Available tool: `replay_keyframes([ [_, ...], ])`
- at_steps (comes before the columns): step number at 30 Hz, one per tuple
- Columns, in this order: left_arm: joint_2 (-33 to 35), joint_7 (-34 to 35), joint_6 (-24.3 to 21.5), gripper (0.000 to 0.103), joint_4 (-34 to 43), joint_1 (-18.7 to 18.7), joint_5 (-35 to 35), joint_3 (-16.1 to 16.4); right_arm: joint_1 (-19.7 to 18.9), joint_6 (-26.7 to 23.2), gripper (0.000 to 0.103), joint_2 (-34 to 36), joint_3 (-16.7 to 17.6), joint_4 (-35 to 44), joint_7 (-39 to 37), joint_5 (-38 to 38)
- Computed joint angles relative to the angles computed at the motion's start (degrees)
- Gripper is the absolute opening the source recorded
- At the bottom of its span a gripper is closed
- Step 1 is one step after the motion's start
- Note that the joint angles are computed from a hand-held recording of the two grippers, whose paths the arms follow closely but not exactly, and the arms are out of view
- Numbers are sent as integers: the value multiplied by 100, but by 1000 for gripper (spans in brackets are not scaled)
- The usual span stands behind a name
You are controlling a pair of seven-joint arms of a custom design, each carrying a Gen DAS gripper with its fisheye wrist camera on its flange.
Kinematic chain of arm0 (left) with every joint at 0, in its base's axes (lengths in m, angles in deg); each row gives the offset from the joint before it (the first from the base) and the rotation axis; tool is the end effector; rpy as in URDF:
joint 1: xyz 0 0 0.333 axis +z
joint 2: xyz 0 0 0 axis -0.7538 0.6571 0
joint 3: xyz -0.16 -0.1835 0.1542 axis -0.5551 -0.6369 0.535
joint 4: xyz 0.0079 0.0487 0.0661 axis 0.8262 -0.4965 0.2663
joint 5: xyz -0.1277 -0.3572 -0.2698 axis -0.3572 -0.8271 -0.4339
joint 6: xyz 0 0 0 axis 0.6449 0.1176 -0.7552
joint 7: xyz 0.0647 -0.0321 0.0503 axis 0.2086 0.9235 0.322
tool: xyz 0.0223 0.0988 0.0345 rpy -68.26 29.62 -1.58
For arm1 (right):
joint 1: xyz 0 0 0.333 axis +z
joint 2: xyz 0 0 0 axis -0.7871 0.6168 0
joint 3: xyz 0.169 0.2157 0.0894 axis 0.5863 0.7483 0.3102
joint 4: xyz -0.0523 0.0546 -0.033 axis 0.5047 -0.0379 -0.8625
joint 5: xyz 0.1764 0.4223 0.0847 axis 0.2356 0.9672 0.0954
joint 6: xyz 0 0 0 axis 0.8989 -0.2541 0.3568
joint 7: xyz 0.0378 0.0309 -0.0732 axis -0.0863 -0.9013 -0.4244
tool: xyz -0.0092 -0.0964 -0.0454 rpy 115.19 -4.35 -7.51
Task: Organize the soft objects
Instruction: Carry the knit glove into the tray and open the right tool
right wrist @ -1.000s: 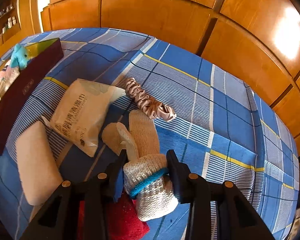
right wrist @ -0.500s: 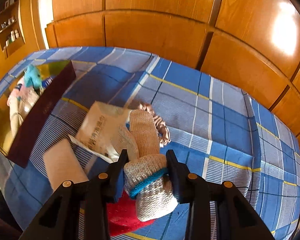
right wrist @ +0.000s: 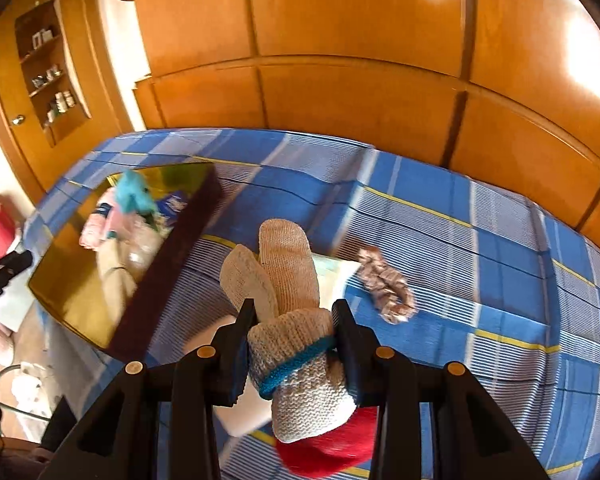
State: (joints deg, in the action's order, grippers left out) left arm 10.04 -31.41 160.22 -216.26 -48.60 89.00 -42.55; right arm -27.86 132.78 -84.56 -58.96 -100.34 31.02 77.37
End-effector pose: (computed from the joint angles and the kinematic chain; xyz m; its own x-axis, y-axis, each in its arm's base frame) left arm 0.4148 -0.1730 0.4692 0.3141 -0.9465 0.0739 -0.6502 -0.2712 -0.7097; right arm 0.5200 0.3077 0.4883 0.3716 -0.9266 -0.0576 -0.7322 -0.2544 -0.6318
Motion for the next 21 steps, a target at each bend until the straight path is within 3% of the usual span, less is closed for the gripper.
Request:
replay_keyframes([
  [7,-195,-48,-78,65,-143,6,-44,61,440,23,37,443,-67,539,-1032,1229],
  [11,-444,-132,-196,65,-300,70,-66,97,604,-126,37,920,83,1162,-1853,1994],
  [14,-676,-221,-320,65,-434,145,-75,116,629,-276,37,1333,306,1650,-2188,2106],
  [21,-1078,-288,-568,65,-707,215,-121,208,730,-914,37,2553,717,2951,-2205,1503],
])
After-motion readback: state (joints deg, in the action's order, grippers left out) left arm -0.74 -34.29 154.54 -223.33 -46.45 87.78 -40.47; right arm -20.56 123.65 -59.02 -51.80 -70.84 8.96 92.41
